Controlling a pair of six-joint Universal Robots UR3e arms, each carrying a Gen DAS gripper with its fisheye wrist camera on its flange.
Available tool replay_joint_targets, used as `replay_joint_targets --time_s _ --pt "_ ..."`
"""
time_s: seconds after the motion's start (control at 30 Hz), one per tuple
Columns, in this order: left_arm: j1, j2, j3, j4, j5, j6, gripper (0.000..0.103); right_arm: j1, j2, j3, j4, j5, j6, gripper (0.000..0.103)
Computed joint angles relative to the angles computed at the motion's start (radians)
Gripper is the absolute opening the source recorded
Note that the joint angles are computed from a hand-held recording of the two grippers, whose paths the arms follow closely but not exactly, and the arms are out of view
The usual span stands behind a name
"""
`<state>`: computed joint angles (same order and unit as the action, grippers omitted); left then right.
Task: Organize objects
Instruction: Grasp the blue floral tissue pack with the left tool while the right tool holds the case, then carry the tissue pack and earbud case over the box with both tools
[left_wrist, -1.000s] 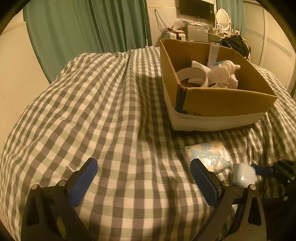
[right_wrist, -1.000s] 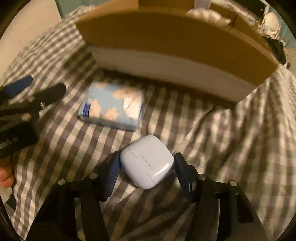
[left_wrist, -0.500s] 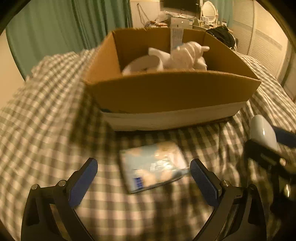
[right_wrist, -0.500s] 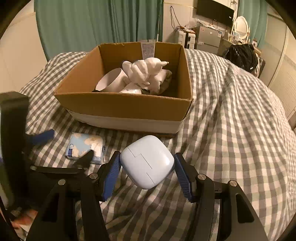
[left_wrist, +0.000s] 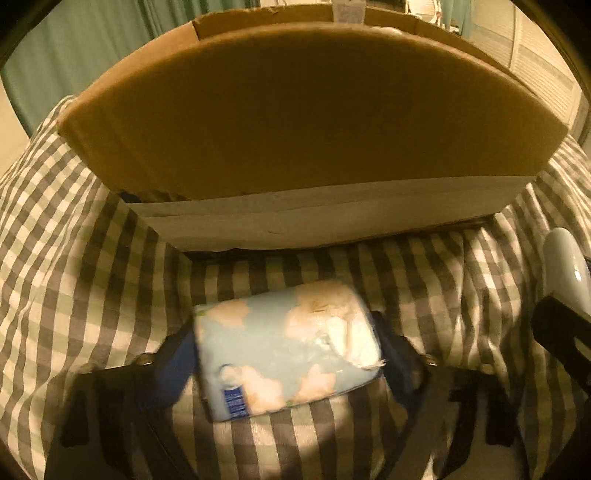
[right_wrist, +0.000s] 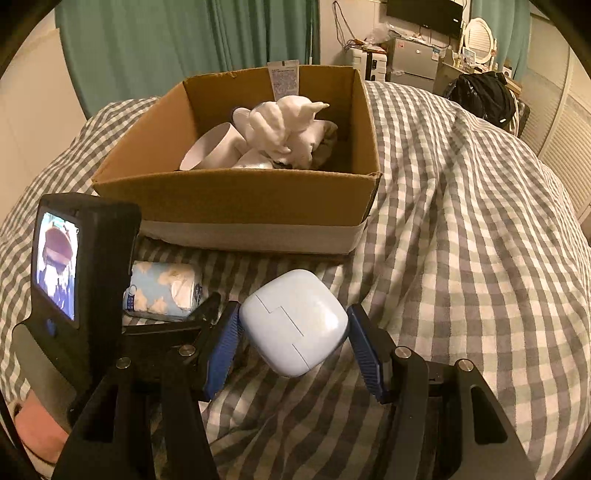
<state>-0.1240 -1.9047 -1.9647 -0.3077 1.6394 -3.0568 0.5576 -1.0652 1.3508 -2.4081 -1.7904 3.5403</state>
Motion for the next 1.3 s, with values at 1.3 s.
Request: replay_joint_targets --time_s 1.3 --pt "0.126 0.707 -0.116 -0.241 -0.185 0.134 0.081 0.18 -0.164 -0.162 0.077 -0.233 -0.034 0.058"
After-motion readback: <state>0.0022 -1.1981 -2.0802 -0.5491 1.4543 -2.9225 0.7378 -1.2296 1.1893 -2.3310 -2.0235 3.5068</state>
